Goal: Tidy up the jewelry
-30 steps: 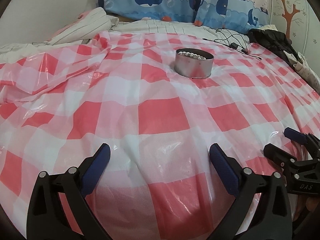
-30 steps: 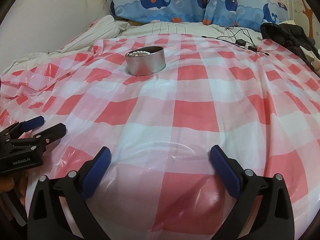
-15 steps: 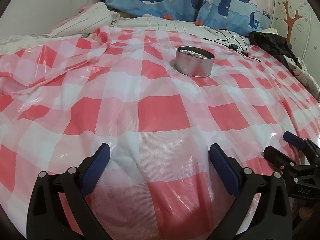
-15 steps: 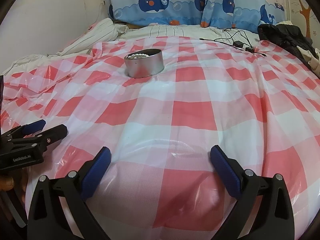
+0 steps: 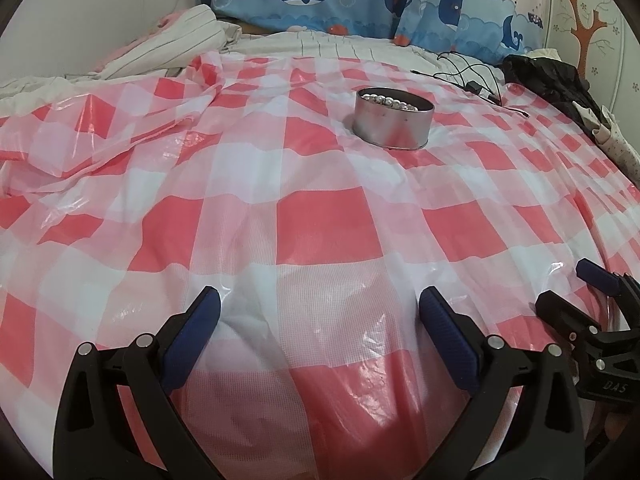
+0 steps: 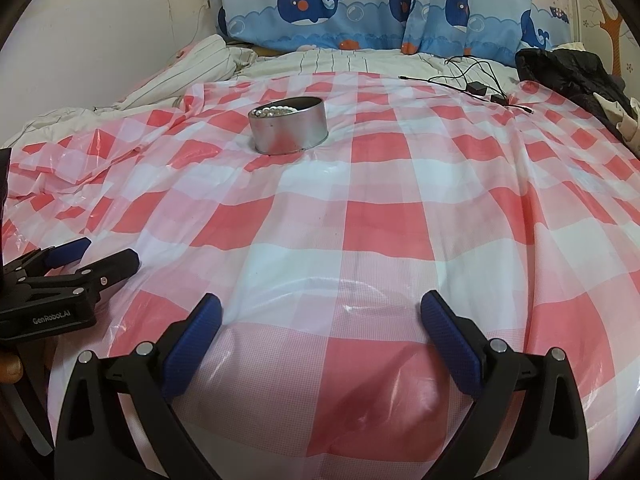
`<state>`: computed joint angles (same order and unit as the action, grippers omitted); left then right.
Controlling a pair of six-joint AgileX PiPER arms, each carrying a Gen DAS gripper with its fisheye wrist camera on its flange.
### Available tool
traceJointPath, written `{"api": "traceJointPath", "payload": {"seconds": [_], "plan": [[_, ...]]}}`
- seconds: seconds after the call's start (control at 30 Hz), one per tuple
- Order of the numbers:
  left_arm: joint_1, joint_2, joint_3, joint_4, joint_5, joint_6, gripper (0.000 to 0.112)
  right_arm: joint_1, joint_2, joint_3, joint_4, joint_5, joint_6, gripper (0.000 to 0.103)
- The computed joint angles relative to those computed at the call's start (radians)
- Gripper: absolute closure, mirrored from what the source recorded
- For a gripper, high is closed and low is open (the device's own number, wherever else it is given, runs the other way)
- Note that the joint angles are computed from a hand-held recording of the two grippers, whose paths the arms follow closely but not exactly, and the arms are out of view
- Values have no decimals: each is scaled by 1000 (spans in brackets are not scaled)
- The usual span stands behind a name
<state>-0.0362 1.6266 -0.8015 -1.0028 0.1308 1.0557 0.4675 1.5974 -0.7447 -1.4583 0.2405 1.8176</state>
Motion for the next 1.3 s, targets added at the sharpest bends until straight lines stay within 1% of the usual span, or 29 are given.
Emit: {"api": "traceJointPath", "payload": {"seconds": [0.17, 0.3, 0.9, 1.2, 1.3], "plan": [[-1, -1, -3, 33, 5, -36, 17, 0, 1, 0, -2, 0, 2, 8], [6, -1, -2, -27, 13, 28, 17, 2, -1, 1, -1, 1, 2, 8], [5, -2, 3, -43, 4, 46, 17, 3, 0, 1, 3, 3, -1, 8], [4, -1, 1, -22, 2, 29, 17, 4, -1, 1, 6, 4, -4, 8], [11, 4, -10, 44, 17, -36, 17, 2, 0, -1, 5, 2, -5, 8]]}}
